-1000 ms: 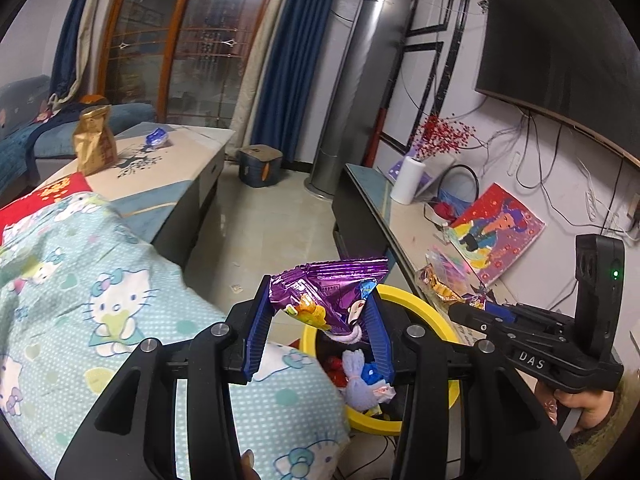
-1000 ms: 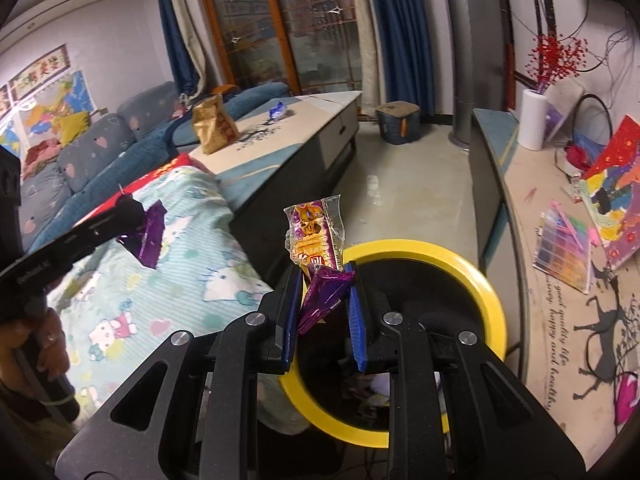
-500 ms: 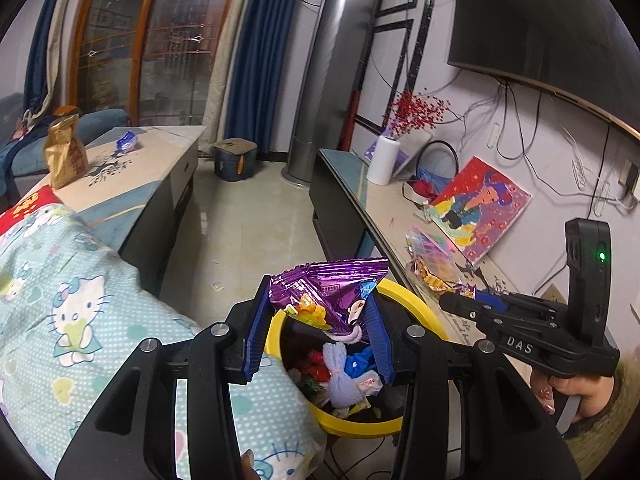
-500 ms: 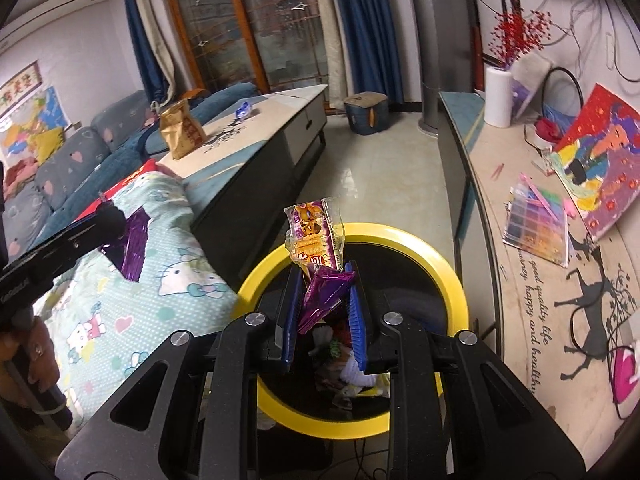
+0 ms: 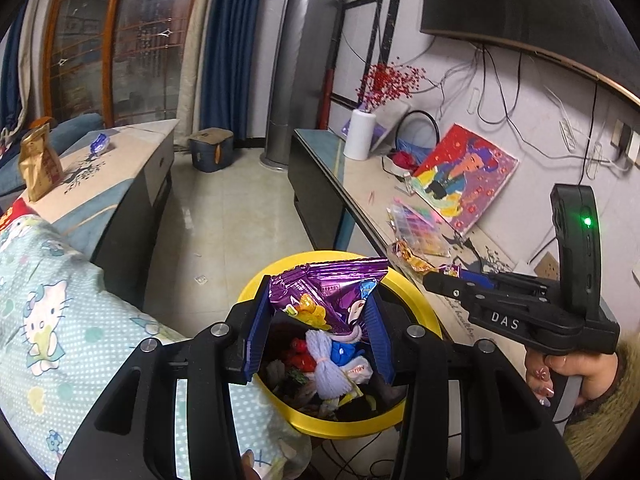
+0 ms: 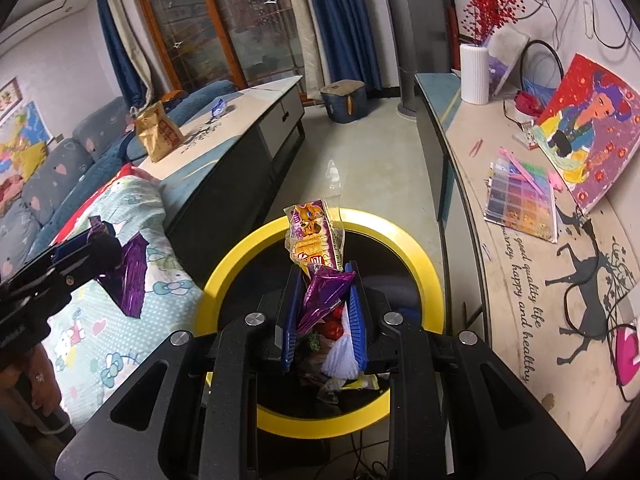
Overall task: Collect trash
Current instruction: 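Open both tools to drop the candy wrappers into the bin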
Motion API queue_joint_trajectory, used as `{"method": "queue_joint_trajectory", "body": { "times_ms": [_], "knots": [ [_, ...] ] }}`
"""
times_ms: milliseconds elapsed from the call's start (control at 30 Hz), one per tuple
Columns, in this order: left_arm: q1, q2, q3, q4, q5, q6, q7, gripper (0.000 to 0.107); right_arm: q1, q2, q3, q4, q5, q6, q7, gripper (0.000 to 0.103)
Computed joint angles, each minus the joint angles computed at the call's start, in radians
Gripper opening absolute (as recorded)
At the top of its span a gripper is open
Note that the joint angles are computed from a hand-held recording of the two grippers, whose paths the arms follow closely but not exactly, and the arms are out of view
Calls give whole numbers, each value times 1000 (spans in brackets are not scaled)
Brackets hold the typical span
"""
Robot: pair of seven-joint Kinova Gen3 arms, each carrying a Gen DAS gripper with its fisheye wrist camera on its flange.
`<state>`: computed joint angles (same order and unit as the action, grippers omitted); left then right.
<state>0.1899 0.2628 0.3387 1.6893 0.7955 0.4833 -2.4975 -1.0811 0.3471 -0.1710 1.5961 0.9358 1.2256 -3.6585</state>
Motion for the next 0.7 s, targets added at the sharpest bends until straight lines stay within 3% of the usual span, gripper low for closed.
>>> {"method": "queue_joint_trajectory", "body": {
  "times_ms": [700],
  "knots": [
    [91,80,10,-54,-211,15,139,42,35,-31,-15,91,-5,-57,-106,17]
  ]
}}
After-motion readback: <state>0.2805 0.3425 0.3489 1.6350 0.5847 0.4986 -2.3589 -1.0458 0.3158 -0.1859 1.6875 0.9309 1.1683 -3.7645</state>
